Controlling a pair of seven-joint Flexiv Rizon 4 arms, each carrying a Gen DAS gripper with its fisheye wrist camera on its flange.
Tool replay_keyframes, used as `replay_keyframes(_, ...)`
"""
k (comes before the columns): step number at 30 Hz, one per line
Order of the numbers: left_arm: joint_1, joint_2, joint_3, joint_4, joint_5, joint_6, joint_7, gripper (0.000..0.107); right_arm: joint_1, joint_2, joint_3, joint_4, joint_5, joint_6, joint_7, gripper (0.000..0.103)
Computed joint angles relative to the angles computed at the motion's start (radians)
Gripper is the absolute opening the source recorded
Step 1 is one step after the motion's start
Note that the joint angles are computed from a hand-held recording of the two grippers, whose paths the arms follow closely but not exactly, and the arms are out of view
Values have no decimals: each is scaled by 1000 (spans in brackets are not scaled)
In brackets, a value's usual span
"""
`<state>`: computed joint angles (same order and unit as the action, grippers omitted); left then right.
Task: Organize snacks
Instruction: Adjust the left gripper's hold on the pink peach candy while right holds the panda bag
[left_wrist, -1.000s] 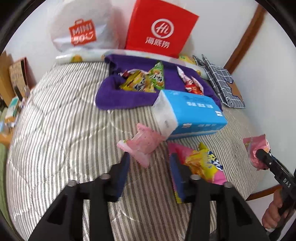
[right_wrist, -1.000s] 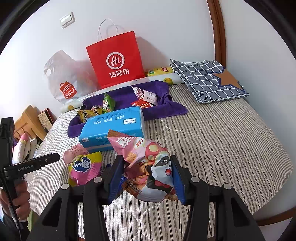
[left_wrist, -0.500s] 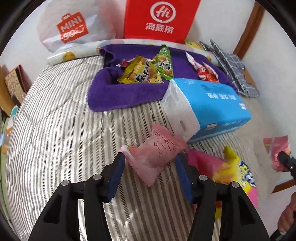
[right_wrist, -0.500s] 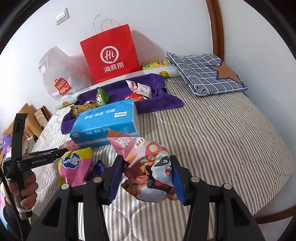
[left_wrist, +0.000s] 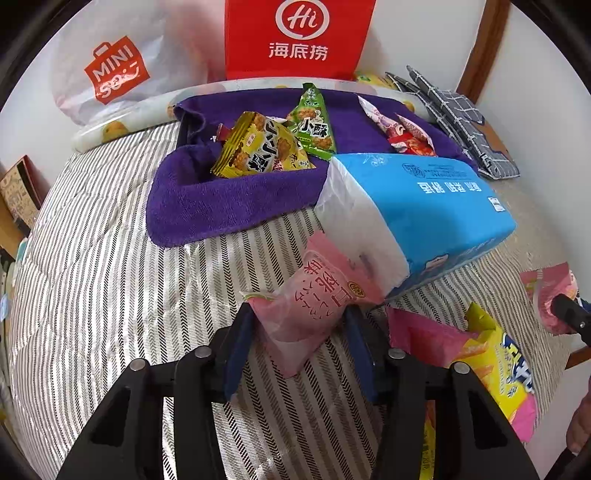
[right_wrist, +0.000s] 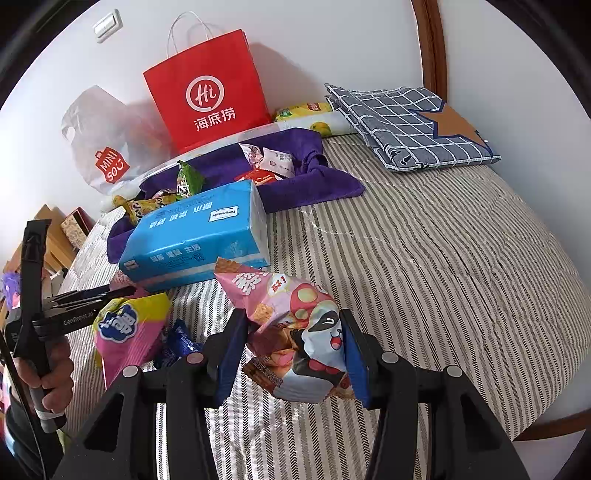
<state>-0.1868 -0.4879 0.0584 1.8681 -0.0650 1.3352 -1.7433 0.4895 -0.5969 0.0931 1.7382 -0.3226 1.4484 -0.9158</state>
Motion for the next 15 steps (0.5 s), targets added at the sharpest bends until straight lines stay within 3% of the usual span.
replay_keyframes(6,76,43,-90,80,-94,69,55,43,7,2,-7,3,-2,6,4,47)
replay_keyframes(8,79,59,-97,101,-113,84,68,32,9,3,-7,5,-4,10,4,47)
replay_keyframes(10,62,75,-77,111,-110,82,63,31,11,7,-8,8,-6,16,4,47)
replay_keyframes(11,61,80,-78,117,-112,84,67,24,11,9,-7,9,-6,19,2,47)
replay_keyframes(12,51,86,-65,121,-105,79,63,6,12,11,-6,11,-7,22,1,47)
replay_keyframes(15,68,99,-90,139,-131,73,86,4,21,20,-13,19,-13,30,3,47)
